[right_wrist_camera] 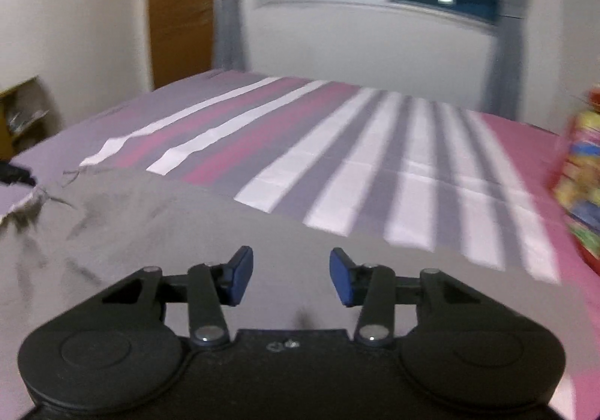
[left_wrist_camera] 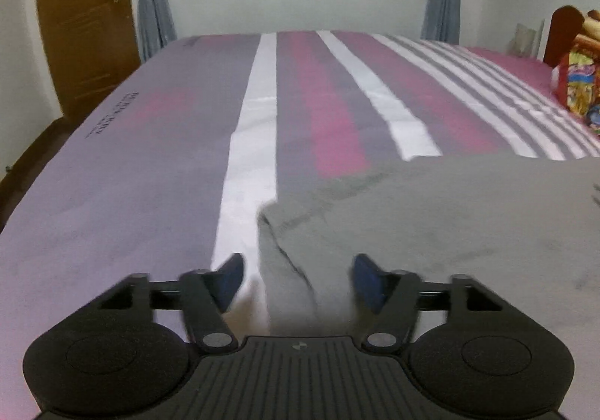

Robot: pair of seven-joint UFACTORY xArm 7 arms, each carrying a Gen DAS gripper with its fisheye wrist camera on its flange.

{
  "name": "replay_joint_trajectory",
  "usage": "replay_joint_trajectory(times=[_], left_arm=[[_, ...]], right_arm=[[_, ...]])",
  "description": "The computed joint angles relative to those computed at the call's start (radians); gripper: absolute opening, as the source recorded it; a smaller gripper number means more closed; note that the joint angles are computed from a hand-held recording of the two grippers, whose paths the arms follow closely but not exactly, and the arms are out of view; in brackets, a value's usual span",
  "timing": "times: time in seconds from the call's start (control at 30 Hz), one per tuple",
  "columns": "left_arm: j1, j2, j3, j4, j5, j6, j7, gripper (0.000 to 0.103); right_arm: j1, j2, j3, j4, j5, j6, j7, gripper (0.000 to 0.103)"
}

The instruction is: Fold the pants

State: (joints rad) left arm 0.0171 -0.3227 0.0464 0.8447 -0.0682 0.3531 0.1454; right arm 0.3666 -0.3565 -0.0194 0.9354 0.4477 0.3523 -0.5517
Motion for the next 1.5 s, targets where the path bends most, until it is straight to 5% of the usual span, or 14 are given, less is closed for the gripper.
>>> replay_joint_trajectory(times=[0.17, 0.27, 0.43, 0.5, 0.6, 0.77, 0.9, 1.07, 1.23, 1.5], left_arm=[[-0.072, 0.186, 0.085, 0.154, -0.209, 0.048, 0.250, 0.074], [-0.051, 0.276, 0.075, 0.227, -0.315, 0.084, 0.350, 0.086], [0.007, 0.358, 0.019, 0.287, -0.492, 0.094, 0.492, 0.086], [0.032, 0.377, -0.005, 0.304, -0.547, 0.102, 0.545, 0.073], [0.067, 0.376, -0.041, 0.316, -0.615, 0.132, 0.589, 0.019], [0.034, 0.361, -0.039, 0.299, -0.418, 0.075, 0.414, 0.019], [0.016, 0.228, -0.025, 0.213, -0.515, 0.021, 0.485, 0.019], [-0.091, -0.039, 0.077, 0.063, -0.678, -0.012, 0.637, 0.019], [-0.099, -0.368, 0.111, -0.149, -0.604, 0.033, 0.602, 0.019], [0.066, -0.853, 0.074, -0.486, -0.403, 0.273, 0.393, 0.019]], right_arm=[[0.032, 0.260, -0.035, 0.226, 0.084, 0.117, -0.236, 0.040], [-0.012, 0.374, -0.017, 0.335, 0.093, 0.193, -0.305, 0.041], [-0.105, 0.469, 0.028, 0.452, 0.181, 0.350, -0.405, 0.041], [-0.139, 0.492, 0.047, 0.490, 0.179, 0.405, -0.415, 0.040], [-0.179, 0.516, 0.076, 0.541, 0.139, 0.488, -0.407, 0.019], [-0.175, 0.481, 0.129, 0.499, -0.007, 0.392, -0.316, 0.007], [-0.169, 0.342, 0.140, 0.383, -0.006, 0.277, -0.330, 0.006], [-0.117, 0.051, 0.089, 0.202, 0.054, 0.243, -0.400, 0.006], [-0.054, -0.281, 0.054, -0.007, 0.023, 0.284, -0.351, 0.006], [-0.029, -0.651, 0.099, -0.351, -0.012, 0.355, -0.036, 0.008]])
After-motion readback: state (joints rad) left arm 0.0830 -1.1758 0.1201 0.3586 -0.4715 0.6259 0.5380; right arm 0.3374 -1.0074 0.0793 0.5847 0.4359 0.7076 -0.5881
